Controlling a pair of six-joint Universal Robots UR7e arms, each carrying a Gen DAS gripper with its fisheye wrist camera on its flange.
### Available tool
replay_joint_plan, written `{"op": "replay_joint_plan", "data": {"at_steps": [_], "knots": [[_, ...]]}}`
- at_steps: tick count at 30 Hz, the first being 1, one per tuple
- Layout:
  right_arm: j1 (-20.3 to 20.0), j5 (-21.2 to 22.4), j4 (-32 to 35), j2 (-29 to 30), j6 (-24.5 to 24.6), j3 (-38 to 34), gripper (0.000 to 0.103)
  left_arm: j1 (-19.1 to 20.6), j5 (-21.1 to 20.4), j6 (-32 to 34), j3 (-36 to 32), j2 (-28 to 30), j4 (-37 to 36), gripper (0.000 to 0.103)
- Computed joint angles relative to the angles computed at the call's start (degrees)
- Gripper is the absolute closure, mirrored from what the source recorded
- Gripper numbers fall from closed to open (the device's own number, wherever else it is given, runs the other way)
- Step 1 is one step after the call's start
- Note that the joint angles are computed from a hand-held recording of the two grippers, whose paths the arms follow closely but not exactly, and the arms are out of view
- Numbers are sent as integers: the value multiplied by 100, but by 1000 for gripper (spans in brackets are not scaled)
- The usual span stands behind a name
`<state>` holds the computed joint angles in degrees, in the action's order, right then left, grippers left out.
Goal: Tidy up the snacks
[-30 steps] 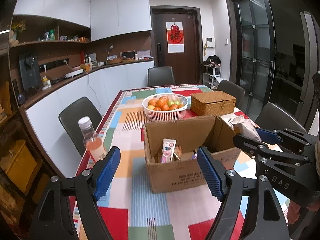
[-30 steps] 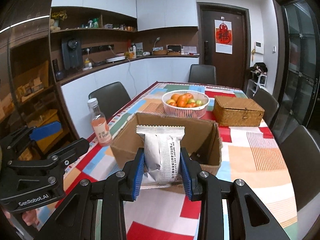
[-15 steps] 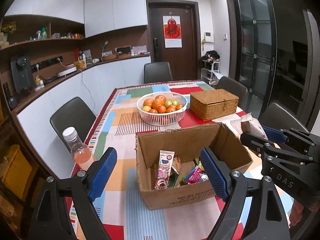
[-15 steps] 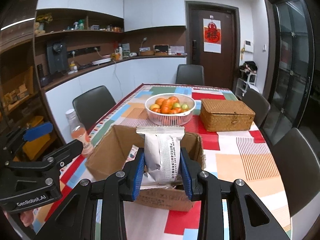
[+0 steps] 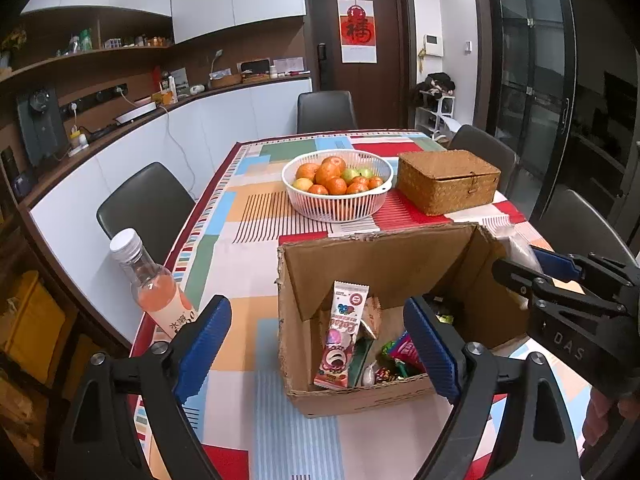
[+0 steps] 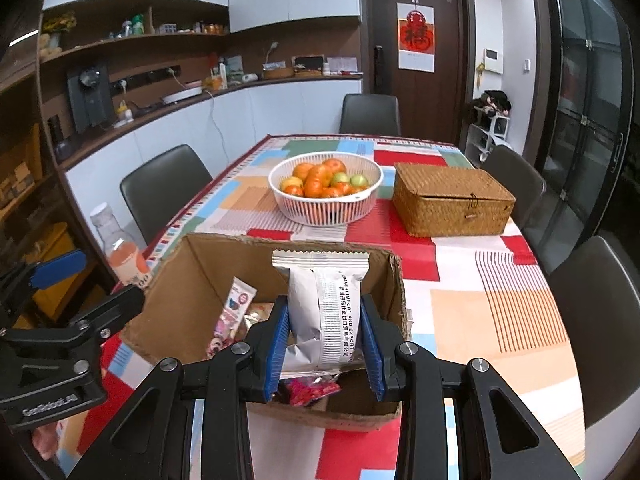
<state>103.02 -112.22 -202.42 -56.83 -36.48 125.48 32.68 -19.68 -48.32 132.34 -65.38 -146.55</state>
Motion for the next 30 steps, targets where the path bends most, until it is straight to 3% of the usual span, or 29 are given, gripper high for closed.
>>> {"op": "replay_joint_plan", "data": {"at_steps": [5,12,23,30], "knots": [[6,-100,-24,11,45,21,57,-96,51,-172,51,-54,208,14],[31,44,-413,-286,-56,495,56,-510,183,-708,264,-242,735,12],[180,132,-1677,-898,-284,1544,36,-1599,430,-3272,461,-835,3635,4],[223,165,-2303,-1187,-185,2158,22,-2232,154,-4588,513,-1060,4878,0]]}}
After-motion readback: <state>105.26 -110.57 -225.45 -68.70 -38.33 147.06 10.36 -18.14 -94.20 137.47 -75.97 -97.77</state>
